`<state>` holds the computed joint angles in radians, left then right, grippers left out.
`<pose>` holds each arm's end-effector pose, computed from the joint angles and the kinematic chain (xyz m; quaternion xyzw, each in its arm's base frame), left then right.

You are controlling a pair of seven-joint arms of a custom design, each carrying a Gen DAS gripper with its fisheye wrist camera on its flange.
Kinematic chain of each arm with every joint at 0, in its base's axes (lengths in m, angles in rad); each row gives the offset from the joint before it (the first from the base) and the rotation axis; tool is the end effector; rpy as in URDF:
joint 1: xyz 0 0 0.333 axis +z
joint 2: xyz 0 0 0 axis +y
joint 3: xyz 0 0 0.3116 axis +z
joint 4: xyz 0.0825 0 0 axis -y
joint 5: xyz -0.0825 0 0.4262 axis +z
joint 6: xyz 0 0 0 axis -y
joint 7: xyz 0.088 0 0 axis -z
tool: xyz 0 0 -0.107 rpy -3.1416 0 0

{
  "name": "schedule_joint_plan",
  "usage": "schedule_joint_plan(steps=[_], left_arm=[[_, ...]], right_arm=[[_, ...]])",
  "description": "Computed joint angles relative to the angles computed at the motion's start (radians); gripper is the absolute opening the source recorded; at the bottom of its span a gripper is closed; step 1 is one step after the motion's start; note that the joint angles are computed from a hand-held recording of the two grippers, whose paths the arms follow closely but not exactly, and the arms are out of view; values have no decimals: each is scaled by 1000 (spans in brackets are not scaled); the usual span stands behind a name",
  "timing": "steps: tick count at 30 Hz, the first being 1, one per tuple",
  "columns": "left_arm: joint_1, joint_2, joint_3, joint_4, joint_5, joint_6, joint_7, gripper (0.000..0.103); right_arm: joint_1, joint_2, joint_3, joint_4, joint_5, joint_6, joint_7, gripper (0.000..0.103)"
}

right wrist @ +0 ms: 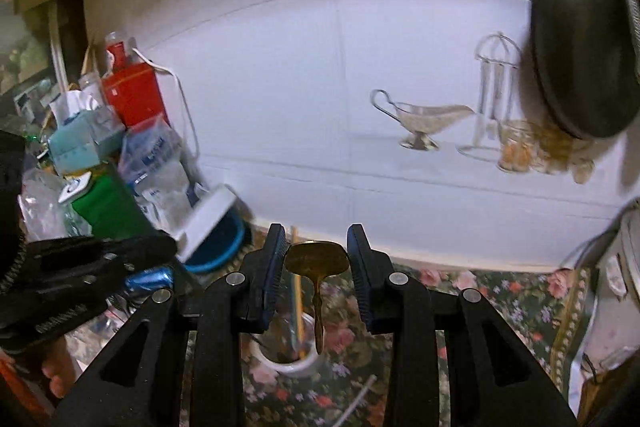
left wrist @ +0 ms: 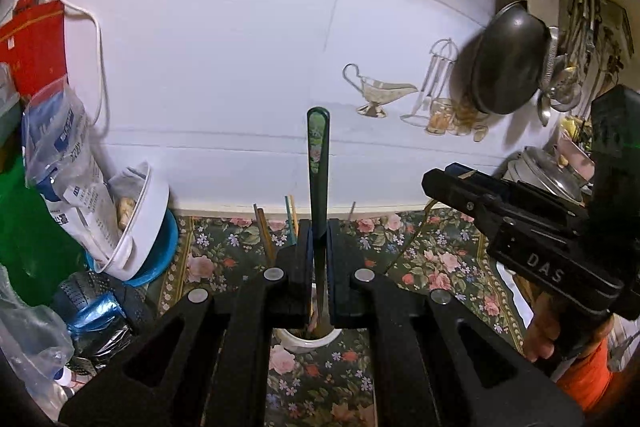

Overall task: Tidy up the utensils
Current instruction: 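Insert the dark green chopstick into the cup with the left gripper while the right drops the gold spoon in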

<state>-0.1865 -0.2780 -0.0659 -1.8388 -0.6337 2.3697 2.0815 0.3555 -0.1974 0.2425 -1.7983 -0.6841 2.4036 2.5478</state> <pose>0.5367 -0.1515 0.7336 -0.4524 0.7594 -0.4501 0.1268 0.4804 0.3403 0.7113 -0.6056 0.6298 -0.3247 0.3621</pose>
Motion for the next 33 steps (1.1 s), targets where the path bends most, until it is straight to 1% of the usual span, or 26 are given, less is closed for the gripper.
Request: schedule_joint_plan(steps=[6,8,10,14,18,21,23,27,30,33], left_arm=[[15,56,-23,-7,58,16,-34,4],[19,66,-30,-20,75,22,-42,4],[22,81,-30,-30,75,8,-50,4],[32,103,-39,-43,100,-15,-75,4],[40,118,-43,-47,102,-32,-89,4],[44,120,-50,-53,115,-18,-108,4],[45,124,-52,-47,121,-23,-121,4],[49,127,-61,-40,168,-23,-156,4],[48,121,-58,-38,170,-31,-155,4],[46,104,-55,-42,167,-26,-156,7]], right_arm=[[15,73,-17,34,34,26,-15,29],[25,94,-24,41,49,12,-8,29],[35,114,-35,38,74,-1,0,29],[54,139,-53,35,133,-35,-31,29],[67,164,-64,45,163,-78,-65,29],[74,182,-74,57,189,-104,-81,30],[79,197,-78,69,207,-125,-98,30],[88,206,-85,81,220,-138,-118,30],[92,207,-88,90,234,-145,-137,30],[95,198,-87,90,226,-148,-141,31]])
